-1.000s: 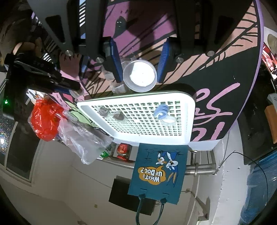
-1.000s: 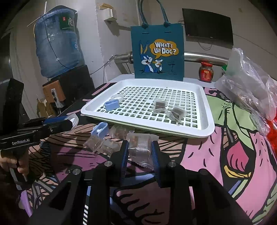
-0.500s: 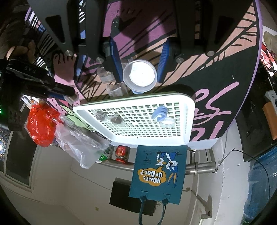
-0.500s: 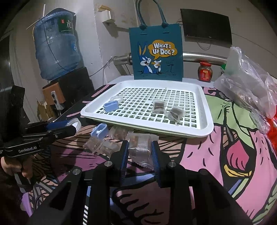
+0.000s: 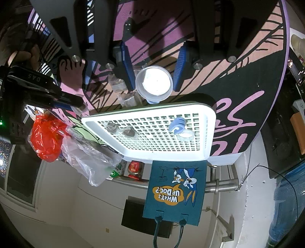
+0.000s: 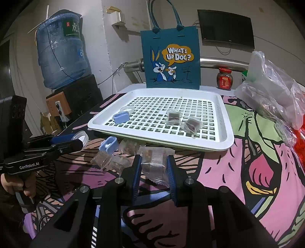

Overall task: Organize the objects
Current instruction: 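Carry the white lid and clear bag over the tray and open both grippers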

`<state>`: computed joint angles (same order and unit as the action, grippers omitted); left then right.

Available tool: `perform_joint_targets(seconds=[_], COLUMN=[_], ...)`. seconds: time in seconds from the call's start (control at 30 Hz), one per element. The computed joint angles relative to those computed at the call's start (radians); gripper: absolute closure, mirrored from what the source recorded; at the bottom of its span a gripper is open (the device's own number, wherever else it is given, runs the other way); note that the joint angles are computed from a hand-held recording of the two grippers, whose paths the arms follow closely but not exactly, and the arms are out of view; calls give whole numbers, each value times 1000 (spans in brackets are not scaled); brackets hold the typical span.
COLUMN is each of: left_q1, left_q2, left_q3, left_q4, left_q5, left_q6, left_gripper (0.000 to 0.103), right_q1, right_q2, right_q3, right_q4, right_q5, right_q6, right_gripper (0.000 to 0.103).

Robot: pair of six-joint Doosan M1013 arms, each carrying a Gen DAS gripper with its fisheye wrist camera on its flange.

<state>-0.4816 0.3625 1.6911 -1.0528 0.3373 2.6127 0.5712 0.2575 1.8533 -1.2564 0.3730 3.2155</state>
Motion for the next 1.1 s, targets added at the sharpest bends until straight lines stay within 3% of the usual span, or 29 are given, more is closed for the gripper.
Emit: perform_joint_targets(seconds=[0.6, 0.97, 1.1], left_q1=[21, 32, 32], left_q2=[-16, -12, 12], left_q3=[-6, -57, -104], left_q4=[-61, -24, 48], left_q5=[4, -35, -43], left_q6=[33, -8, -97], left_gripper=[64, 64, 64], right_q1=[-8, -32, -50], right_q2=[-12, -45, -51], right_q3=[6, -2, -12], right_q4=[-66, -220, -260], right_q5=[-6, 8, -4], right_q6=[72, 210, 256], right_gripper=[77, 77, 77])
